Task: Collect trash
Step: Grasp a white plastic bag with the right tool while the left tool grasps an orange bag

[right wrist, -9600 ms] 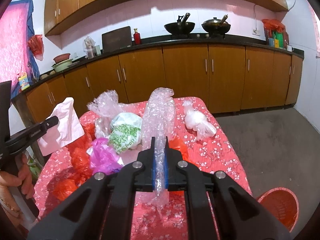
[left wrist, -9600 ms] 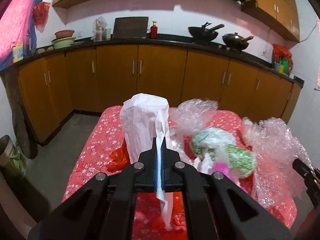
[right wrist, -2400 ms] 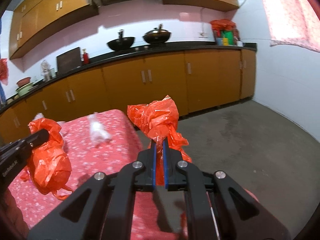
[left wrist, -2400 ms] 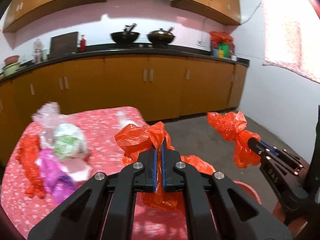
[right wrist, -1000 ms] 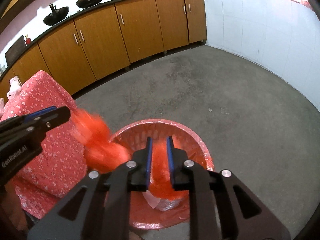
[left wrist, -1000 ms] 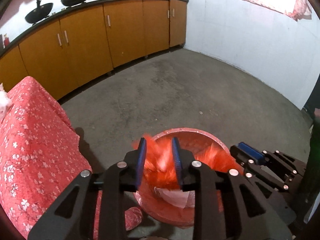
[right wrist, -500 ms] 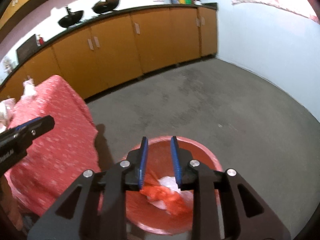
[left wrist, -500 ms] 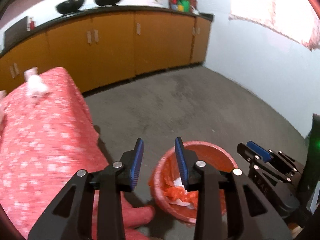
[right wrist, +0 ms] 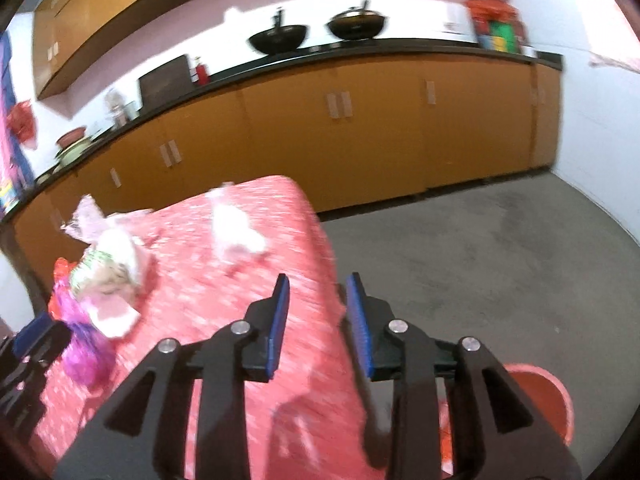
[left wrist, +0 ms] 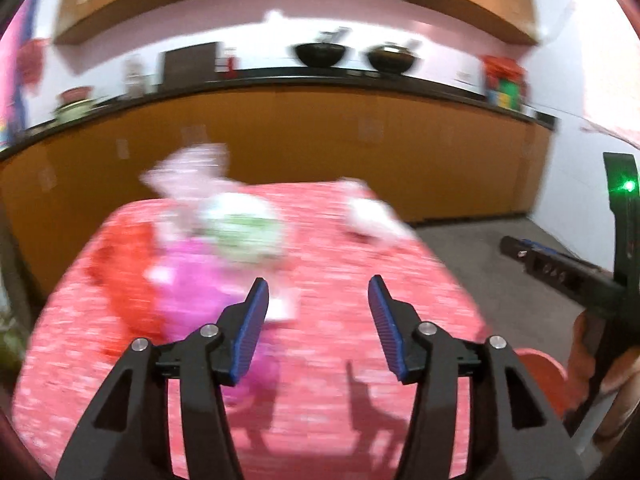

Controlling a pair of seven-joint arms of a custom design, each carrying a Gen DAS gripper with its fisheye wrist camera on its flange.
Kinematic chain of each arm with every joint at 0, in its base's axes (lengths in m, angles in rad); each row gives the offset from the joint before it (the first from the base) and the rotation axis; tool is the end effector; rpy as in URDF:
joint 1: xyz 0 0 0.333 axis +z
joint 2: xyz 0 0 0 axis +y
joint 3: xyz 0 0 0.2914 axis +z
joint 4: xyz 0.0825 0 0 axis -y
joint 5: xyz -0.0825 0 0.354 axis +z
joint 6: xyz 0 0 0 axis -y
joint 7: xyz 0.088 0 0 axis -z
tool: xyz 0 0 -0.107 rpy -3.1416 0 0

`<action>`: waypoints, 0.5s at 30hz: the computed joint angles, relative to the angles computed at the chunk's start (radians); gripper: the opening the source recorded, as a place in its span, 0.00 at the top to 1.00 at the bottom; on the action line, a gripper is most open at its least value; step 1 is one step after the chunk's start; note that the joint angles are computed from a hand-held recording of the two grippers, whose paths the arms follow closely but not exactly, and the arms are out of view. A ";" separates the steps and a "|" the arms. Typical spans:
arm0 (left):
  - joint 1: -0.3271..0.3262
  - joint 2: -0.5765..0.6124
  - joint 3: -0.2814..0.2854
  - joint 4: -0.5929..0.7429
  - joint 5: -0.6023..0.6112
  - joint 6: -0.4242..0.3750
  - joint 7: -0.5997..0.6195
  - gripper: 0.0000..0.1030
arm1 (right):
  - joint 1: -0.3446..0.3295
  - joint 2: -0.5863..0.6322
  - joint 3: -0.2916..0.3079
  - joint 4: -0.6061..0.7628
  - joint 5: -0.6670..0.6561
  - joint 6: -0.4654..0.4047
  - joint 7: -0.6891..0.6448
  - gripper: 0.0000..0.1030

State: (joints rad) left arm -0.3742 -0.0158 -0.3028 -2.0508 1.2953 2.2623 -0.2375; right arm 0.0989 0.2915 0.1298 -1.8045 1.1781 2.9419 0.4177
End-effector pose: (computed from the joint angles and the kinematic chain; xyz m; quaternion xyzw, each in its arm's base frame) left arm 0.4441 -0.3252 0.4734 -0.7003 0.4945 -0.3041 0.4156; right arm 0.6271 0.0766 0.4416 -0.7037 0.5280 -0.2101 0.4265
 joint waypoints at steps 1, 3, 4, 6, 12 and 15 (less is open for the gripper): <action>0.009 -0.036 0.009 -0.038 -0.007 -0.011 -0.008 0.49 | 0.029 0.018 -0.008 0.018 -0.054 0.008 0.053 0.69; 0.035 -0.112 0.018 -0.114 -0.020 -0.026 -0.032 0.48 | 0.086 0.062 -0.032 0.062 -0.182 0.013 0.182 0.64; 0.050 -0.141 0.020 -0.145 -0.020 -0.027 -0.048 0.46 | 0.109 0.094 -0.048 0.096 -0.249 0.008 0.251 0.62; 0.080 -0.197 0.020 -0.207 -0.024 -0.032 -0.058 0.45 | 0.155 0.141 -0.082 0.148 -0.368 -0.004 0.376 0.58; 0.158 -0.276 0.028 -0.310 -0.039 0.010 -0.071 0.39 | 0.268 0.276 -0.200 0.299 -0.658 -0.059 0.673 0.55; 0.183 -0.305 0.031 -0.353 -0.046 0.057 -0.079 0.39 | 0.297 0.331 -0.243 0.371 -0.754 -0.093 0.787 0.55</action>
State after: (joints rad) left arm -0.1911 -0.3204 -0.2714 -2.4040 1.2495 2.3188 -0.3164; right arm 0.3955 0.6226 -0.1133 -1.4337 0.4238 2.8489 1.2048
